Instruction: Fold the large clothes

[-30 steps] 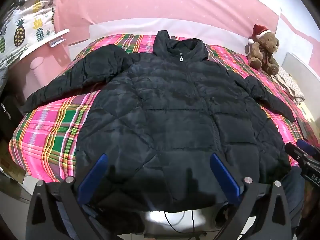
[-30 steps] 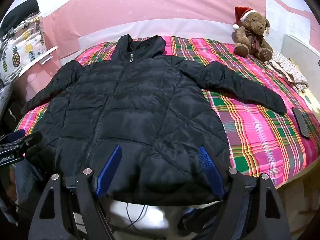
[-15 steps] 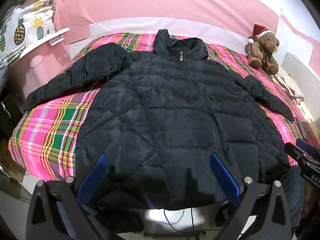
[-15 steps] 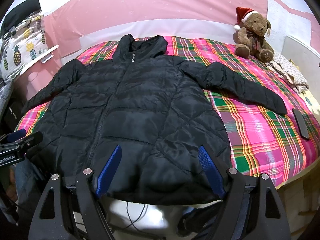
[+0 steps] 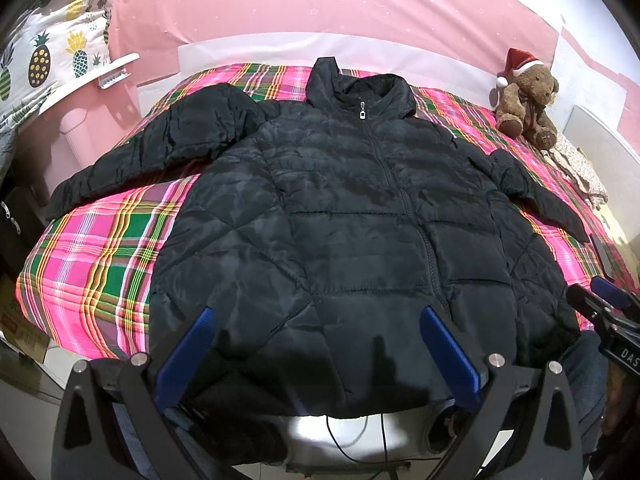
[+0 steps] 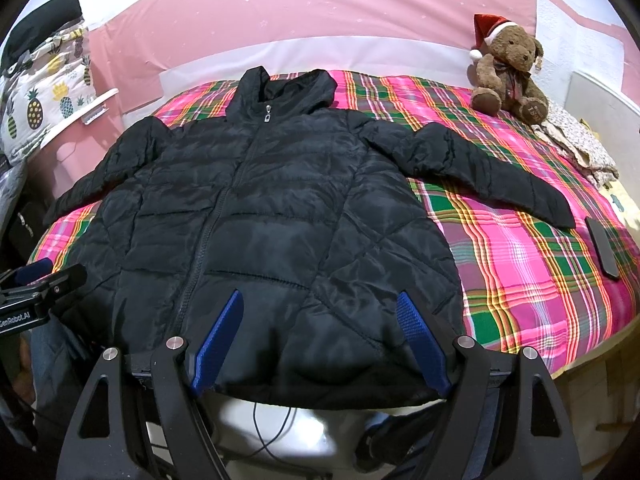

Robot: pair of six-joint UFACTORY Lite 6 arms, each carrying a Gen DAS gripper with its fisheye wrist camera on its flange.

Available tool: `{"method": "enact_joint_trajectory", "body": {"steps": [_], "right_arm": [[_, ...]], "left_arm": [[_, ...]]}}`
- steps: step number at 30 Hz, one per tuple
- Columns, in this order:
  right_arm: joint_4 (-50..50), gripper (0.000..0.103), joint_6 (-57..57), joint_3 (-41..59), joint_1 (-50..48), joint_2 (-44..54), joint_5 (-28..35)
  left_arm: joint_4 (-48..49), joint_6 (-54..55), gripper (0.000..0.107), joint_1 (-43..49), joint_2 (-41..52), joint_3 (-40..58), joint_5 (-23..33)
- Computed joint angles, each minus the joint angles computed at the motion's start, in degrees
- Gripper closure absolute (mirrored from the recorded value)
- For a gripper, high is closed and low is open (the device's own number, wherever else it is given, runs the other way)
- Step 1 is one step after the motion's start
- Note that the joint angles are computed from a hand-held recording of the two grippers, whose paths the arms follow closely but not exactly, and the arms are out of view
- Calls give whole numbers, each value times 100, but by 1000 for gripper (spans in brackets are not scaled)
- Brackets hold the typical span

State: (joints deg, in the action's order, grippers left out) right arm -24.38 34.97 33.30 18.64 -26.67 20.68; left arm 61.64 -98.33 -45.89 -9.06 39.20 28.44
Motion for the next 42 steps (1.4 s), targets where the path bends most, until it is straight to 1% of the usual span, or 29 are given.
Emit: {"method": "enact_joint_trajectory", "body": {"steps": [3, 12, 35, 42], "right_arm": [[-107, 24, 111, -74, -16, 28, -99], [-11, 24, -6, -73, -51, 22, -102], [-172, 24, 192, -30, -1, 105, -113], [-249, 24, 233, 104, 11, 321, -173]], "left_arm": [[-20, 26, 4, -8, 0, 2, 11], [-21, -45, 4, -89, 24, -11, 27], [-111, 58, 4, -58, 114, 63, 2], [-38, 161, 4, 190, 324, 189, -181]]}}
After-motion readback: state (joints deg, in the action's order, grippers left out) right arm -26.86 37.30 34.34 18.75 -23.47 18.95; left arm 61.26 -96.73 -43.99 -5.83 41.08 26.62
